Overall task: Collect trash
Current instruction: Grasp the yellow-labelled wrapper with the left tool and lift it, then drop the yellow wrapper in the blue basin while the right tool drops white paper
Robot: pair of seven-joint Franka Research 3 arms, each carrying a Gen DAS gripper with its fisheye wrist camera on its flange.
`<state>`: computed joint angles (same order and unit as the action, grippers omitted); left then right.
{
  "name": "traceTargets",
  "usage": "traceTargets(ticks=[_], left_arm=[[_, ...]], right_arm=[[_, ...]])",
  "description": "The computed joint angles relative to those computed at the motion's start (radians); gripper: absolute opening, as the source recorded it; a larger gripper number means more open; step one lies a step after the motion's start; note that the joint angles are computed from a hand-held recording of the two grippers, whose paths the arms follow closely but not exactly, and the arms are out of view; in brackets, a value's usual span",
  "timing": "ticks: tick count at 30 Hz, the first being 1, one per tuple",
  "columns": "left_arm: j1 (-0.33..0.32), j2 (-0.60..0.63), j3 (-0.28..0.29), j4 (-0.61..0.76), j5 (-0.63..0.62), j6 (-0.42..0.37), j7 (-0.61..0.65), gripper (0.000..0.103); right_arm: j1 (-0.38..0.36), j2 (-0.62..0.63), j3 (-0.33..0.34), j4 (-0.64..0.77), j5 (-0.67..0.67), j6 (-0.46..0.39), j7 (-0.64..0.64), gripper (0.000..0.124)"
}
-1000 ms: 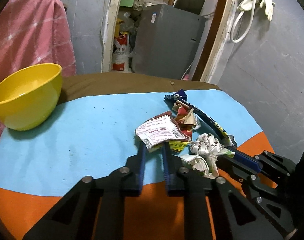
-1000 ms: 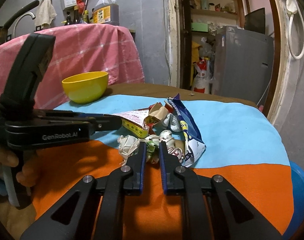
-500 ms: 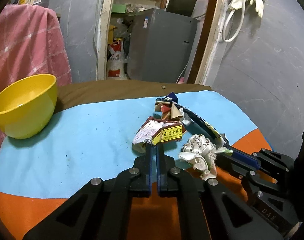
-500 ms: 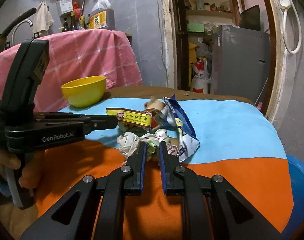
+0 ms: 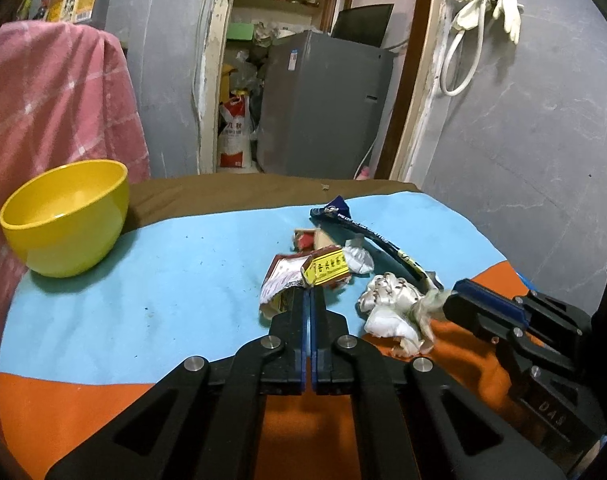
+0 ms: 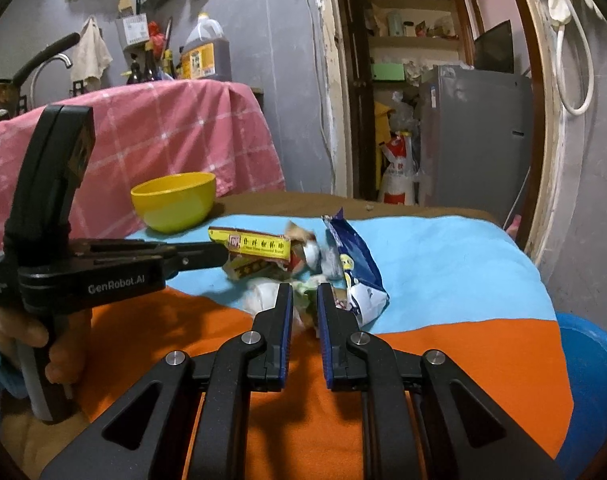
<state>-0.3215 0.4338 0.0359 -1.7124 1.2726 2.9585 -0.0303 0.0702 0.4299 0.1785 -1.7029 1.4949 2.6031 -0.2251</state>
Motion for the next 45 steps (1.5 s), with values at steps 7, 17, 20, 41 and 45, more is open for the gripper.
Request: traceTargets(ticks=[7, 17, 20, 41, 45], left_arm=[[-0.013, -0.059, -0.016, -0.056, 0.129, -0.046, -0.117, 0.0], [0.031, -0.117, -0.079, -0.125, 0.193, -0.079, -0.217, 0.0], [0.042, -0.129, -0.092, -0.139, 0.202, -0.086, -0.234, 0.0], [0.051, -0.163, -0.136, -0.148, 0.263, -0.148, -0.26, 0.0], [0.05, -0.173, -0.14, -0.15, 0.282, -0.158, -0.27, 0.0]], right_arm=[[0.0, -0.03, -0.008, -0.03, 0.057, -0.03, -0.074, 0.01], [0.017, -0.014, -0.014, -0.023, -0.019, 0.011, 0.004, 0.022], [0.014, -0.012, -0.007, -0.023, -0.022, 0.01, 0.006, 0.035], [-0.007, -0.015, 0.016, -0.022, 0.015, 0.031, -0.009, 0.007], [-0.012, -0.037, 0.008, -0.039, 0.111, 0.016, -0.091, 0.006]])
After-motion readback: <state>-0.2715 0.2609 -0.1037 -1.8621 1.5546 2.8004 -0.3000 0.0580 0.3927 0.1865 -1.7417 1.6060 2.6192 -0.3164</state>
